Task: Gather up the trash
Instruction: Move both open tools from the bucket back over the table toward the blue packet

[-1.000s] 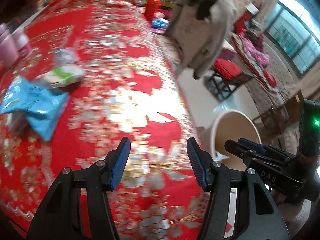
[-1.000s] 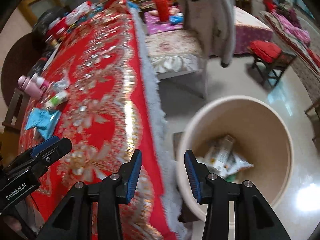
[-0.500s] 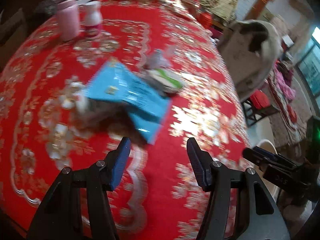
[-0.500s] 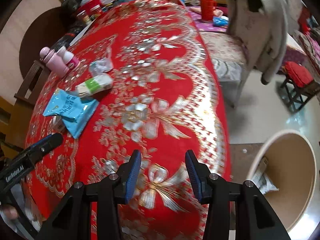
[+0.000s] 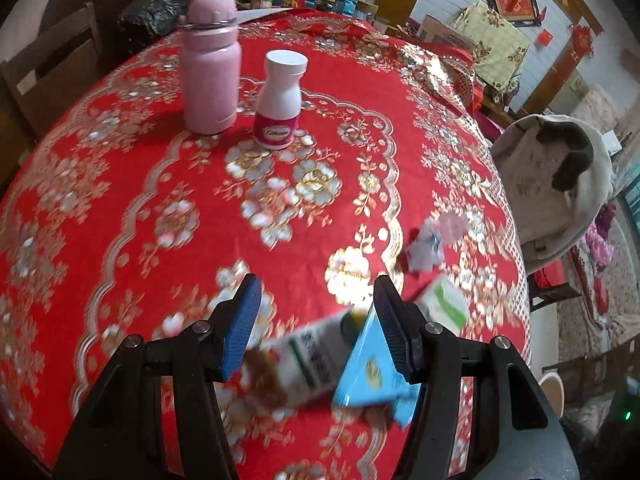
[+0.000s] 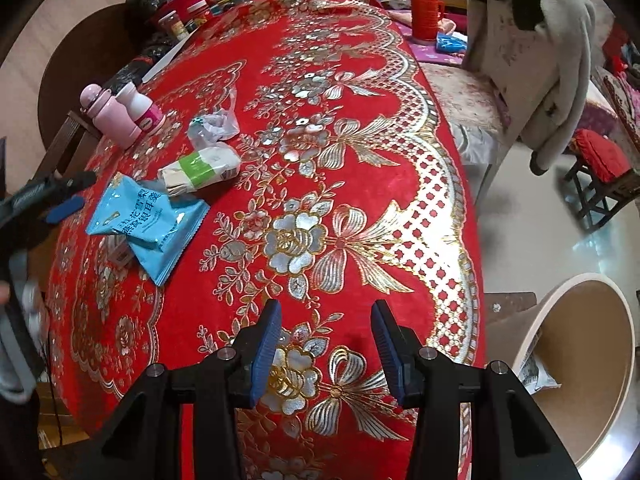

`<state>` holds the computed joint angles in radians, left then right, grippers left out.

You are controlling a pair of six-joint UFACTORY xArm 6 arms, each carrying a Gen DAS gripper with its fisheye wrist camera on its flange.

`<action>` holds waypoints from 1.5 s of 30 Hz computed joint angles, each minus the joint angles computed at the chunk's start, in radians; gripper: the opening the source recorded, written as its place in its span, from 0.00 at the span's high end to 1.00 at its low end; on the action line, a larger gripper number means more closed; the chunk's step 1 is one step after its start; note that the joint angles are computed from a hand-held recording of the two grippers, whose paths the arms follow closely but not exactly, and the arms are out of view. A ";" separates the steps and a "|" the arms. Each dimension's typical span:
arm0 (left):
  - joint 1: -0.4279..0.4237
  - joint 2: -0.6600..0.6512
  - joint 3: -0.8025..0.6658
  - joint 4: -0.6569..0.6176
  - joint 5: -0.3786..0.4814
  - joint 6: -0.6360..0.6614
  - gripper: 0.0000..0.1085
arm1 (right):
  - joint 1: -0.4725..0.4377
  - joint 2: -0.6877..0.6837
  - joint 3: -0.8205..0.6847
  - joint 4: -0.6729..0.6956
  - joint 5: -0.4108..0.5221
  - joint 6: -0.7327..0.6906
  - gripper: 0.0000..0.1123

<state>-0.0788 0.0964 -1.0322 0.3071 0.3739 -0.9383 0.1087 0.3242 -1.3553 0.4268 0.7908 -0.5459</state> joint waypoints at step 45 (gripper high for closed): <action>-0.274 -0.090 0.162 -0.687 0.004 0.682 0.54 | -0.003 -0.003 0.009 0.005 -0.001 0.022 0.59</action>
<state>-0.3529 0.0062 -0.8698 -0.3799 0.3774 -0.2567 0.1057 0.3208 -1.3461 0.4321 0.7893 -0.5238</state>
